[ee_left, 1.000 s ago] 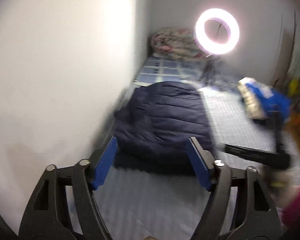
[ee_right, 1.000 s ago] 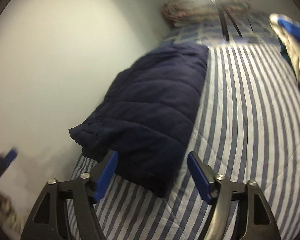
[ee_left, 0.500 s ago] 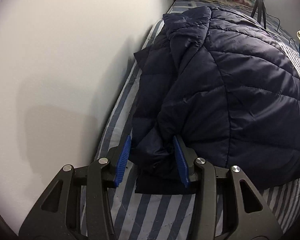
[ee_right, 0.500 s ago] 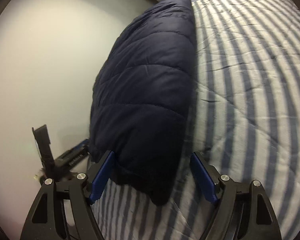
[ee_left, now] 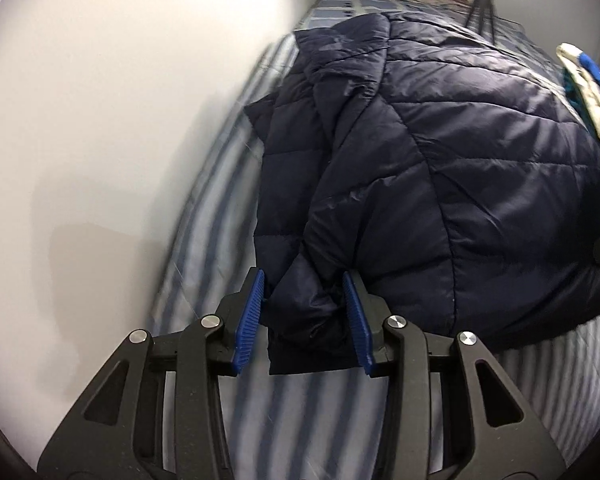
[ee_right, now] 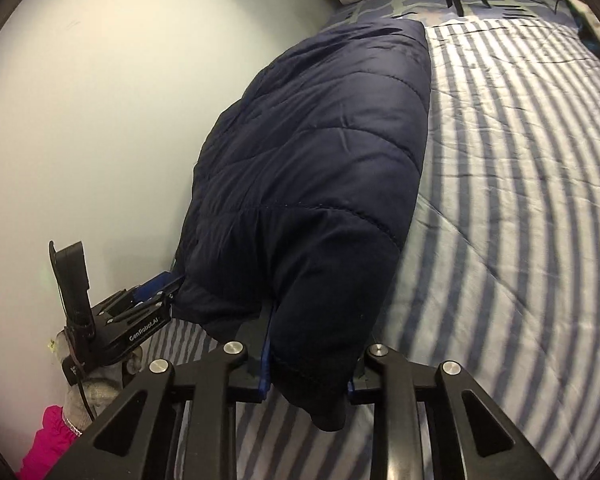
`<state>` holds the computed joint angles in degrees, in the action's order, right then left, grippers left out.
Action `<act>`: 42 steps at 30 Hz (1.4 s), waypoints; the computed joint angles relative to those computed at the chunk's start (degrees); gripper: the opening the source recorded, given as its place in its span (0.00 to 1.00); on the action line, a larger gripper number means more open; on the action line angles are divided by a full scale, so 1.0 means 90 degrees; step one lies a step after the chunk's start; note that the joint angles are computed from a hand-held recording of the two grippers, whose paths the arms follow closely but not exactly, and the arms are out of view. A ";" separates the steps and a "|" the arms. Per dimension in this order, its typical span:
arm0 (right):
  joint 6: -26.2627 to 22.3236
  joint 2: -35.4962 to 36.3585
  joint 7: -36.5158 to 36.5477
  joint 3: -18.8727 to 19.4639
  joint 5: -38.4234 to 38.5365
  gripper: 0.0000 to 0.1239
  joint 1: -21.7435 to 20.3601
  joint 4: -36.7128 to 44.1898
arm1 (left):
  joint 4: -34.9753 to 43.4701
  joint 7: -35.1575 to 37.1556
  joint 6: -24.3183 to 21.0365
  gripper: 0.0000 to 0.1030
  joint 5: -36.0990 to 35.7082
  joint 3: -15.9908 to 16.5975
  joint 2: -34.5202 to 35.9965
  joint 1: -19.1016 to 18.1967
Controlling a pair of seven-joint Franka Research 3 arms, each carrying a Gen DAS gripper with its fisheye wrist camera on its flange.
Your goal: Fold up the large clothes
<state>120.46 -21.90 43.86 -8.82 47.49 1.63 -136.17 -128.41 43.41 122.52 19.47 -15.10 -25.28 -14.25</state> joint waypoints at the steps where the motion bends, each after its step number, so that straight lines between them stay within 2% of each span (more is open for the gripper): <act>1: -0.0085 -0.0081 0.0010 -0.0023 -0.0130 0.20 -0.0050 -0.0008 | -0.0054 0.0042 -0.0012 0.40 -0.0134 -0.0006 -0.0086 -0.0100; 10: -0.1063 -0.1019 -0.0233 -0.0475 -0.1494 0.20 -0.0822 -0.0404 | -0.0313 -0.0078 -0.0054 0.40 -0.1393 -0.0249 -0.0637 -0.1062; 14: -0.1426 -0.1328 -0.0432 -0.0691 -0.1916 0.20 -0.1271 -0.0552 | -0.0236 -0.0266 0.0001 0.40 -0.1682 -0.0403 -0.0650 -0.1364; 20: -0.1674 -0.1636 -0.0643 -0.0830 -0.2388 0.20 -0.1831 -0.0736 | -0.0201 -0.0476 0.0149 0.40 -0.1992 -0.0542 -0.0592 -0.1758; 22: -0.1744 -0.1652 -0.0735 -0.0864 -0.2504 0.20 -0.1938 -0.0730 | -0.0108 -0.0492 0.0021 0.40 -0.1930 -0.0645 -0.0589 -0.1852; 23: -0.1800 -0.1678 -0.0818 -0.0860 -0.2558 0.21 -0.1953 -0.0721 | -0.0048 -0.0537 -0.0038 0.40 -0.1865 -0.0689 -0.0589 -0.1858; 25: -0.1960 -0.1803 -0.0875 -0.0771 -0.2713 0.30 -0.1987 -0.0708 | 0.0052 -0.0697 -0.0054 0.40 -0.1787 -0.0753 -0.0664 -0.1871; 28: -0.2055 -0.2087 -0.1205 -0.0720 -0.3011 0.36 -0.1994 -0.0651 | 0.0030 -0.0868 -0.0026 0.40 -0.1755 -0.0682 -0.1101 -0.1908; 31: -0.1922 -0.2339 -0.1647 -0.0875 -0.3050 0.36 -0.2004 -0.0530 | 0.0198 -0.0918 -0.0046 0.40 -0.1440 -0.0701 -0.1217 -0.1718; 33: -0.1515 -0.2334 -0.1667 -0.0925 -0.2768 0.36 -0.1998 -0.0415 | 0.0441 -0.0897 -0.0004 0.40 -0.1174 -0.0695 -0.0953 -0.1490; 35: -0.1230 -0.2306 -0.1946 -0.1262 -0.2459 0.36 -0.1973 -0.0361 | 0.0469 -0.0825 0.0305 0.40 -0.1194 -0.0508 -0.0827 -0.1414; 36: -0.1020 -0.2261 -0.1979 -0.1300 -0.2076 0.36 -0.1848 -0.0344 | 0.0540 -0.0760 0.0498 0.40 -0.1210 -0.0422 -0.0650 -0.1352; 39: -0.0318 -0.2137 -0.2200 -0.1146 -0.1379 0.36 -0.1525 -0.0556 | 0.0800 -0.0798 0.0803 0.40 -0.1112 -0.0402 -0.0121 -0.1106; 42: 0.0248 -0.1822 -0.2399 -0.0911 -0.1213 0.35 -0.1272 -0.0768 | 0.0867 -0.0687 0.0909 0.40 -0.1218 -0.0301 0.0365 -0.1036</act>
<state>122.69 -38.30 22.27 -17.02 36.58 -9.82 -143.08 -120.61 37.23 130.70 8.50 -17.82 -21.99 -23.58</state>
